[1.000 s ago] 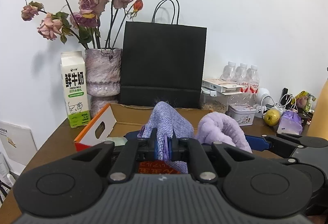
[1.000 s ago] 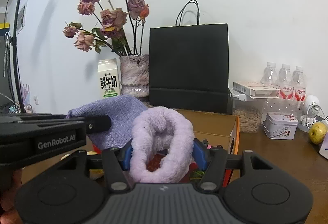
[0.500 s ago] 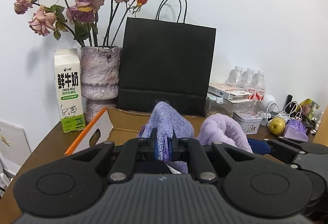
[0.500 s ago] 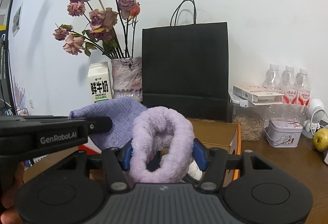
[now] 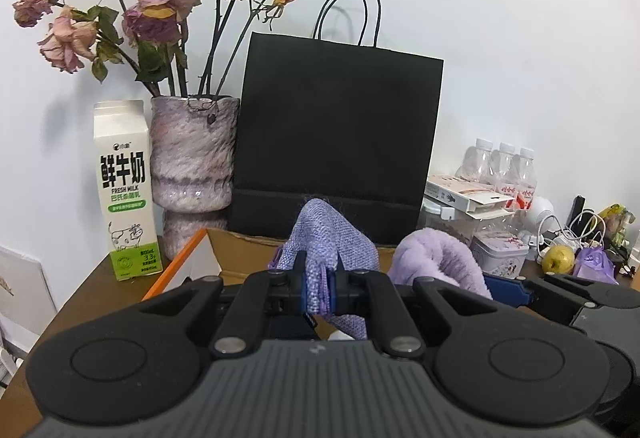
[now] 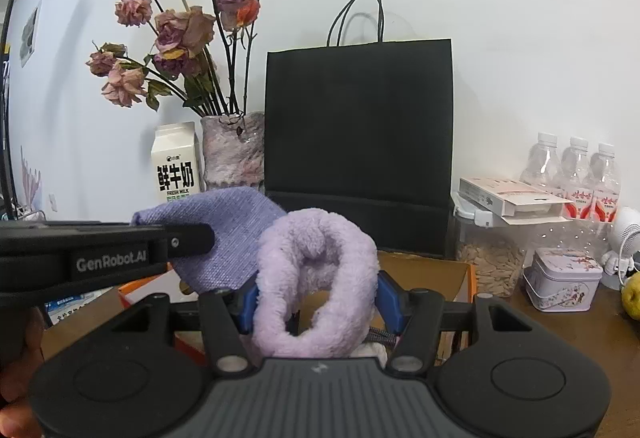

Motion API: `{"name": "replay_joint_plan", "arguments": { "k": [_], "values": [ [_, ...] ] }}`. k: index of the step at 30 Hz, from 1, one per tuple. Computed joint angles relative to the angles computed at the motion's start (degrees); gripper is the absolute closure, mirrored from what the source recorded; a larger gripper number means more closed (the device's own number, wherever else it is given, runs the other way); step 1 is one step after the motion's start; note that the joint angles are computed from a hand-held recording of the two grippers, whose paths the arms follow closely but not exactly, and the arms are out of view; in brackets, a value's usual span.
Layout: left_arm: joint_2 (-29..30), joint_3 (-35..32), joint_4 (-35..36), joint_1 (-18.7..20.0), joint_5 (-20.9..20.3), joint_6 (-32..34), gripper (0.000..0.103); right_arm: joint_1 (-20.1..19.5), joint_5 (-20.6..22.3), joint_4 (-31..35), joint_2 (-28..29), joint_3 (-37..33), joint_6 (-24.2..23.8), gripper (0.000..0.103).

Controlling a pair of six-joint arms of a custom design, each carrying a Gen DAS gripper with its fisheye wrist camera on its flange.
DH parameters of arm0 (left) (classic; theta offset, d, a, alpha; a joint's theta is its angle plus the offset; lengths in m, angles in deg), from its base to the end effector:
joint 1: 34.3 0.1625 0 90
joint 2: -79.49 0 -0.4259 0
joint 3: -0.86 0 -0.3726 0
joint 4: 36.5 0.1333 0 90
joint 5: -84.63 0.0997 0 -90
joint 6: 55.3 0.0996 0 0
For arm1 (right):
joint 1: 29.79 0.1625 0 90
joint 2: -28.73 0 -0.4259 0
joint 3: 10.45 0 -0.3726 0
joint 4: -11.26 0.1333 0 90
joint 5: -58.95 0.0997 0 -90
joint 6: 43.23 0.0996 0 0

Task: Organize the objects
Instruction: 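Carry the lavender pouch with the left tool to the box while the right tool carries the headband, then open the left tool to drop the pouch in the box while the right tool drops the headband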

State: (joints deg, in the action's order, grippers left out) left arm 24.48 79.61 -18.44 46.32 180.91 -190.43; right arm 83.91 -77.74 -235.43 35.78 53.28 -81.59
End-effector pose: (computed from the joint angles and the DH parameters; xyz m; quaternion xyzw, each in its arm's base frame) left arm 0.0242 -0.6047 0.2211 0.4355 0.8010 -0.4036 0.0766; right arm 0.3051 -0.5438 -0.1470 0.1150 -0.7150 0.5835 0.3675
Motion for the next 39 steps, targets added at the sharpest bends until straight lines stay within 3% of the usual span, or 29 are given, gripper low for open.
{"name": "replay_joint_plan", "arguments": {
  "k": [8,24,26,27,28,30,32,39],
  "values": [
    [3.1,-3.6,0.6,-0.5,-0.2,-0.5,0.093,-1.6,0.8,2.0,0.0,-2.1,-0.3,0.046],
    [8.7,-10.0,3.0,-0.9,-4.6,-1.1,0.091,-3.9,0.4,5.5,0.1,-3.9,1.9,0.044],
    [9.0,-10.1,2.7,-1.0,-5.7,-1.3,0.083,-4.1,0.1,5.8,0.1,-3.8,2.3,0.032],
    [9.0,-9.9,2.2,-1.1,-6.3,-1.1,0.062,-4.2,-0.1,6.2,0.0,-3.7,2.7,0.022],
    [9.0,-9.7,1.6,-1.1,-6.8,-0.9,0.030,-4.2,-0.2,6.2,0.1,-3.8,2.7,0.013],
    [8.0,-7.5,-2.2,-1.1,-7.4,-0.7,0.000,-4.2,-1.4,6.1,0.6,-5.0,1.9,0.000],
    [6.9,-5.0,-6.3,-1.2,-7.7,0.2,0.000,-4.1,-2.3,5.9,0.9,-5.7,1.4,0.000],
    [6.9,-5.2,-5.8,-1.2,-8.0,-0.1,0.000,-4.1,-3.1,6.3,0.9,-5.6,1.9,0.000]
  ]
}}
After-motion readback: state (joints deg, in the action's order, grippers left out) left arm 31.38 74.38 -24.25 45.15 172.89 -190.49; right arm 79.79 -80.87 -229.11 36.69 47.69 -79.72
